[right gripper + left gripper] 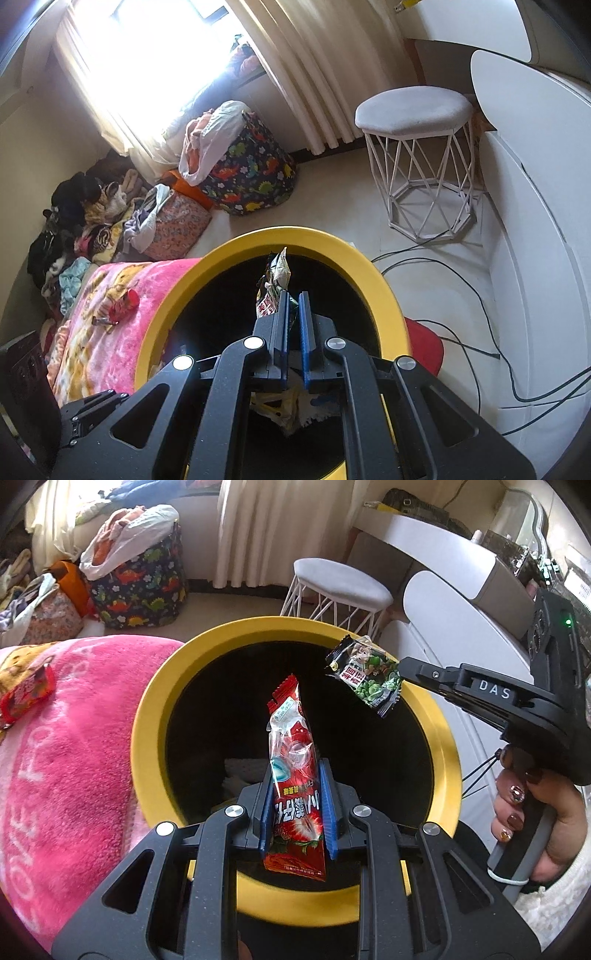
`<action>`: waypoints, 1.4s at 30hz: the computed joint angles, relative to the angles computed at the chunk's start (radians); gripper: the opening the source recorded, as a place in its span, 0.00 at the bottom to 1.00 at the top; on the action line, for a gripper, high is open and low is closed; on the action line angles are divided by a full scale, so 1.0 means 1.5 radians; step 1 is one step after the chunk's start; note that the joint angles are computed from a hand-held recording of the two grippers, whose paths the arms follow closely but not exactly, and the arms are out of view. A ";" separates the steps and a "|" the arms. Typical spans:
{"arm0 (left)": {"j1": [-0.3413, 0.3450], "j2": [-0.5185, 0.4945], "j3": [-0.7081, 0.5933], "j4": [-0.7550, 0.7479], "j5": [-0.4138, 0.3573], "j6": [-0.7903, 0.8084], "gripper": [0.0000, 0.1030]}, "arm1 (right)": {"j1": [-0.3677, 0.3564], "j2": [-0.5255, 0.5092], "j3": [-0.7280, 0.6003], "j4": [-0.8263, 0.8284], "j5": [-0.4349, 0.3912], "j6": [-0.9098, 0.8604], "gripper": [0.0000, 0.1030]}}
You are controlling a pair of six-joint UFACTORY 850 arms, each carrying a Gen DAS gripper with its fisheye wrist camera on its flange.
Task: Collect trash
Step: 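Open both tools to drop the red and green wrappers into the bin, then move both tools back toward the red candy tube and dark wrapper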
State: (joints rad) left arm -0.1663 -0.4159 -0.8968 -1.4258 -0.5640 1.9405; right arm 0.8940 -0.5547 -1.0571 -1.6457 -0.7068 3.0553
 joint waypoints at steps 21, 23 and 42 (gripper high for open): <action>0.018 -0.017 -0.024 -0.045 0.005 0.003 0.60 | -0.008 -0.004 -0.017 -0.024 0.032 -0.012 0.40; 0.026 -0.011 -0.021 -0.065 0.001 0.017 0.70 | -0.006 -0.005 -0.020 -0.028 0.028 -0.014 0.45; 0.117 0.036 -0.009 -0.191 -0.021 0.087 0.89 | 0.024 -0.047 -0.132 -0.034 -0.007 -0.180 0.68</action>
State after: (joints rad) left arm 0.0090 -0.3621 -0.9107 -1.7117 -0.5957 2.0712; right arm 0.9305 -0.6255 -1.2557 -1.6970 -0.7177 2.7855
